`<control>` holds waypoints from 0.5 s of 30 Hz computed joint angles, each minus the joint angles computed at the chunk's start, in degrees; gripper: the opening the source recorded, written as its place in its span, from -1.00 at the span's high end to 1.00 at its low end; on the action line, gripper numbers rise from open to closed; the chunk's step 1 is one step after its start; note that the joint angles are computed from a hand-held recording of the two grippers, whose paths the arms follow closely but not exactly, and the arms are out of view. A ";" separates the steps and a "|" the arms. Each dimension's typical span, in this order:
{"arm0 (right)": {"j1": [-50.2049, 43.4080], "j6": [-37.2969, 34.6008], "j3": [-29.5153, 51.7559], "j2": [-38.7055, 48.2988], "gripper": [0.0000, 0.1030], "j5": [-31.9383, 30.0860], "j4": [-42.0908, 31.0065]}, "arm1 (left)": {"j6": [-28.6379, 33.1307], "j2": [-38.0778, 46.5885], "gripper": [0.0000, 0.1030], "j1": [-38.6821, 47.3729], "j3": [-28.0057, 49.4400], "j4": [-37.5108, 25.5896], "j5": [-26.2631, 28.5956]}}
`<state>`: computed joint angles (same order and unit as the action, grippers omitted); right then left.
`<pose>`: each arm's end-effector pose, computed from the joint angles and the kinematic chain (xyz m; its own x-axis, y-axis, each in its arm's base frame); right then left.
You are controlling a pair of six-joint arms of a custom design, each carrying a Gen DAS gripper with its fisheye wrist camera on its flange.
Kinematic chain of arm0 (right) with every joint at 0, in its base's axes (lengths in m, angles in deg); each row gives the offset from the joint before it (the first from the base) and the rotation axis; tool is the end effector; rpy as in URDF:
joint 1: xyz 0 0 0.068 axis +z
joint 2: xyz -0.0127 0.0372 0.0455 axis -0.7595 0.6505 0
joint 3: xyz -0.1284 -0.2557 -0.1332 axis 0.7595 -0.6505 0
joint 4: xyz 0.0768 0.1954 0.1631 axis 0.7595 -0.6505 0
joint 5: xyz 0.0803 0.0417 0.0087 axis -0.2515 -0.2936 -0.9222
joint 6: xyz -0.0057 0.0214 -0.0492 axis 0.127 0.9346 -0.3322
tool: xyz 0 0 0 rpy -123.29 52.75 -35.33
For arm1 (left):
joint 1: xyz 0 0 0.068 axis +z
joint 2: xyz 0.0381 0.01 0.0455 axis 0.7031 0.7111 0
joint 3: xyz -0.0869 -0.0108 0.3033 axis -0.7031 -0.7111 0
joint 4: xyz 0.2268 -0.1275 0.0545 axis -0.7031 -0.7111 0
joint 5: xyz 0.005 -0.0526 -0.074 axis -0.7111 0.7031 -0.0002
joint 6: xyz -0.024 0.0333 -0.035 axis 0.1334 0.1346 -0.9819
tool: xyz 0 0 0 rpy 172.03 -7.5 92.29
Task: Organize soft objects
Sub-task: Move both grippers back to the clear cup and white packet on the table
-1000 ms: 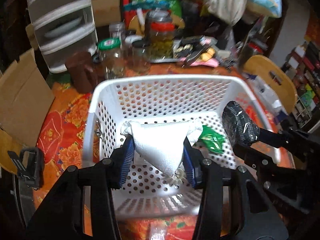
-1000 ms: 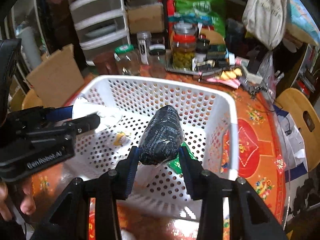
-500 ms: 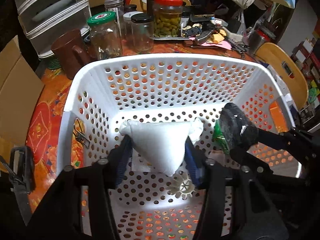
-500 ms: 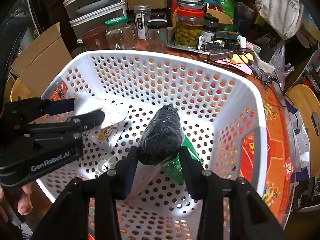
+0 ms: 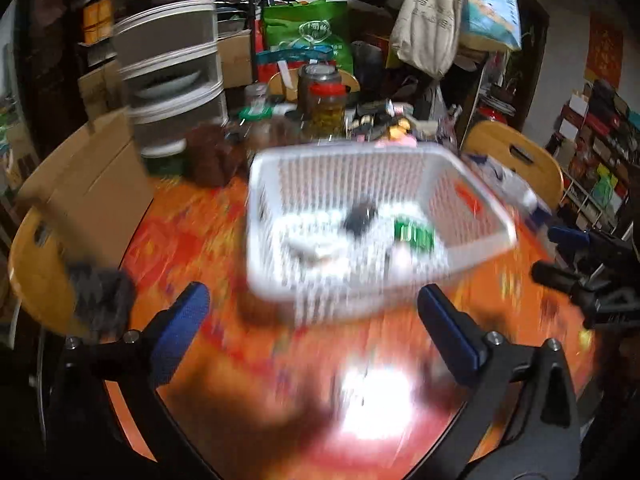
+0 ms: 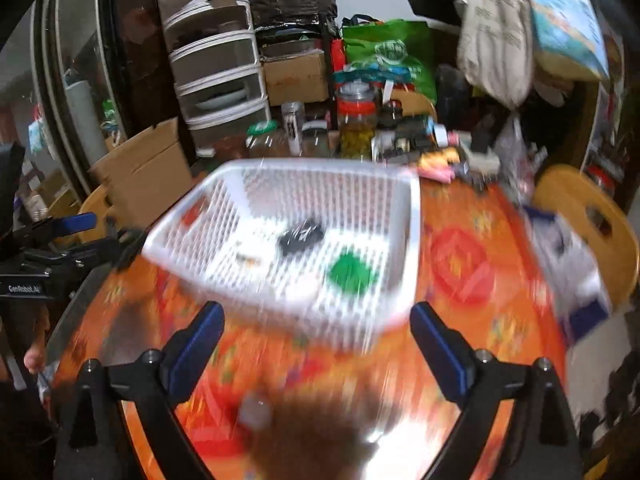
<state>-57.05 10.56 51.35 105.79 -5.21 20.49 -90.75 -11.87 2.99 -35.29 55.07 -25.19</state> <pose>0.2722 -0.0154 0.2645 -0.5682 -0.3803 -0.7297 -0.6391 0.7626 0.1002 0.1712 -0.1243 0.2620 -0.6567 -0.2089 -0.7247 -0.2582 0.9651 -0.0442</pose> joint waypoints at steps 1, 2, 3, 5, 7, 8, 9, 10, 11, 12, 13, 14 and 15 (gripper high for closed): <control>-3.69 -3.75 -4.31 -1.84 -0.83 -2.46 -1.11 | -5.61 -1.54 -1.00 -5.04 -3.05 -1.66 -2.76; -7.93 -7.83 -8.80 -3.28 -0.83 -5.49 -1.74 | -13.57 -1.55 -1.00 -11.64 -6.30 -3.00 -5.85; -11.69 -11.27 -12.64 -3.70 -0.83 -8.06 -1.81 | -19.87 -0.29 -1.00 -16.42 -9.02 -2.85 -7.02; -15.27 -15.43 -19.49 -1.72 -0.83 -9.25 -0.47 | -27.52 3.35 -1.00 -21.00 -14.19 2.56 -7.12; -14.55 -14.78 -23.72 -0.16 -0.83 -8.42 2.91 | -27.45 6.87 -0.99 -20.04 -17.34 10.47 -4.71; -13.44 -12.90 -25.82 -0.37 -0.83 -8.02 5.92 | -25.72 8.93 -0.94 -18.66 -18.65 15.34 -2.99; -12.37 -11.35 -27.14 -0.27 -0.83 -7.59 8.53 | -25.02 11.34 -0.90 -18.45 -19.09 18.44 -2.54; -11.09 -9.79 -28.54 -1.23 -0.83 -6.86 10.61 | -24.35 13.94 -0.84 -18.32 -18.45 19.82 -2.78; -9.80 -8.46 -29.80 -2.30 -0.83 -6.19 12.71 | -23.69 16.71 -0.83 -18.34 -17.23 19.87 -3.48; -8.75 -7.37 -30.76 -3.23 -0.83 -5.73 14.30 | -22.65 18.54 -0.83 -18.27 -16.57 20.53 -3.61; -7.46 -6.04 -31.29 -3.65 -0.83 -5.09 15.79 | -20.52 19.37 -0.79 -17.39 -16.52 22.56 -3.05; -5.55 -3.92 -31.59 -3.55 -0.82 -4.11 17.71 | -18.38 20.18 -0.70 -16.09 -16.43 24.64 -2.21; -4.19 -2.18 -32.26 -3.32 -0.79 -3.34 19.96 | -16.39 21.37 -0.64 -14.12 -16.06 26.48 -1.00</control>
